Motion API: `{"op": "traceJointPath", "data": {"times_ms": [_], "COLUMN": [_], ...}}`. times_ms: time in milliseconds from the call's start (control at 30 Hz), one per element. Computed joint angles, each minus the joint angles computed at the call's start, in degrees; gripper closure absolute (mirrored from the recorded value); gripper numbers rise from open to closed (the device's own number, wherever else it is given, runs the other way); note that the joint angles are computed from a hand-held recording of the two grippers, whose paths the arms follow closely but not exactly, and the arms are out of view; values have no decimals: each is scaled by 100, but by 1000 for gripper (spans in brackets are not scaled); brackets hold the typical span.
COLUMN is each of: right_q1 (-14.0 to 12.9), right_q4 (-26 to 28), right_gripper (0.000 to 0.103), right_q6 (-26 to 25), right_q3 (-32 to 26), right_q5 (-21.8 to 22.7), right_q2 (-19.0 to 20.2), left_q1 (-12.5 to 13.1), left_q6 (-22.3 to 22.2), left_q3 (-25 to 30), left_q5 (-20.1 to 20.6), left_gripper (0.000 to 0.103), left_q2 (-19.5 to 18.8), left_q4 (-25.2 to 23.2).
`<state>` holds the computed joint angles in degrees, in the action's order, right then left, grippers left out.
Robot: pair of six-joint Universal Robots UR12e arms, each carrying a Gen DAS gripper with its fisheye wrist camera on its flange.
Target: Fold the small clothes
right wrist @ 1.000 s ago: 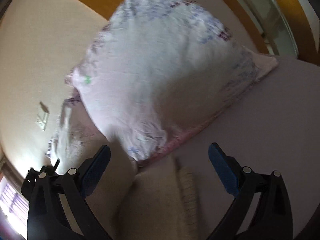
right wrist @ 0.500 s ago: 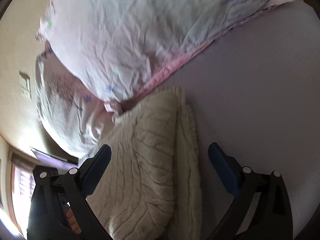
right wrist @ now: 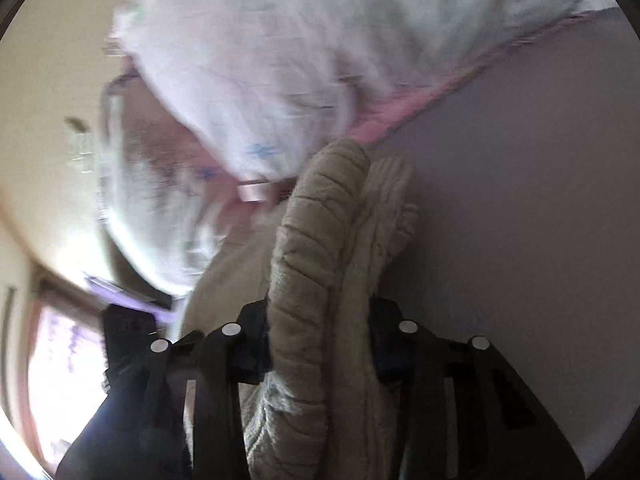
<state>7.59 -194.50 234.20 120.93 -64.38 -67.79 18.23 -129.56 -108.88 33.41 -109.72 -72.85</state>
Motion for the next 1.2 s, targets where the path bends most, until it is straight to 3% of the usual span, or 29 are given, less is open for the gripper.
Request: {"op": "traceJointPath", "data": {"times_ms": [33, 100, 167, 200, 267, 300, 400, 467, 500, 567, 633, 733, 833, 967, 1033, 1100, 1133, 1200], "right_q1": [-1, 102, 315, 430, 612, 637, 689, 672, 694, 790, 919, 1036, 1040, 1096, 1172, 1270, 1302, 1312], "right_q4": [-336, -394, 193, 762, 1577, 1625, 617, 380, 596, 1092, 1787, 1637, 1465, 2413, 2571, 2304, 1948, 1318], "right_gripper": [67, 67, 65, 60, 49, 44, 43, 43, 46, 57, 86, 94, 94, 93, 88, 83, 72, 55], "right_q6": [82, -62, -564, -955, -1491, -1465, -901, -894, -997, -1203, -1543, -1775, -1716, -1887, -2066, -2030, -1993, -1973], "right_q3": [-58, -282, -599, -789, -981, -950, -610, -551, -600, -789, -1026, -1085, -1040, -1278, -1317, -1187, -1032, -781], "right_q5": [314, 733, 768, 730, 181, -77, -1024, -1030, -990, -1032, -1190, -1727, -2276, -2581, -2843, -3194, -3200, -2741], "right_q2": [127, 297, 383, 399, 311, 221, -2, -55, -77, -19, 59, 95, 50, 187, 153, -30, -158, -330], "left_q1": [124, 393, 600, 676, 804, 881, 1164, 1160, 1128, 1030, 874, 701, 585, 546, 576, 686, 742, 897], "left_q6": [371, 713, 351, 62, -607, -700, -691, -514, -174, 325, 556, 720, 939, 1092, 1089, 1083, 1026, 865], "left_q3": [21, -137, -427, -523, -693, -756, -1013, -1106, -1143, -1182, -1171, -1198, -1190, -1312, -1340, -1376, -1412, -1576], "left_q5": [-7, -43, 18, 169, 498, 386, -223, -470, -524, -494, -409, -95, 102, 198, 191, 118, 95, 95], "left_gripper": [66, 66, 61, 59, 58, 58, 47, 41, 40, 37, 36, 36, 36, 37, 36, 33, 30, 20], "left_q2": [83, 307, 448, 462, 454, 452, 570, 678, 778, 891, 929, 888, 846, 899, 915, 991, 1029, 1152], "left_q4": [-203, 110, 1208, 1774, 2823, 3055, 3579, 3595, 3325, 2886, 2641, 2571, 2426, 2722, 2723, 2618, 2654, 2890]}}
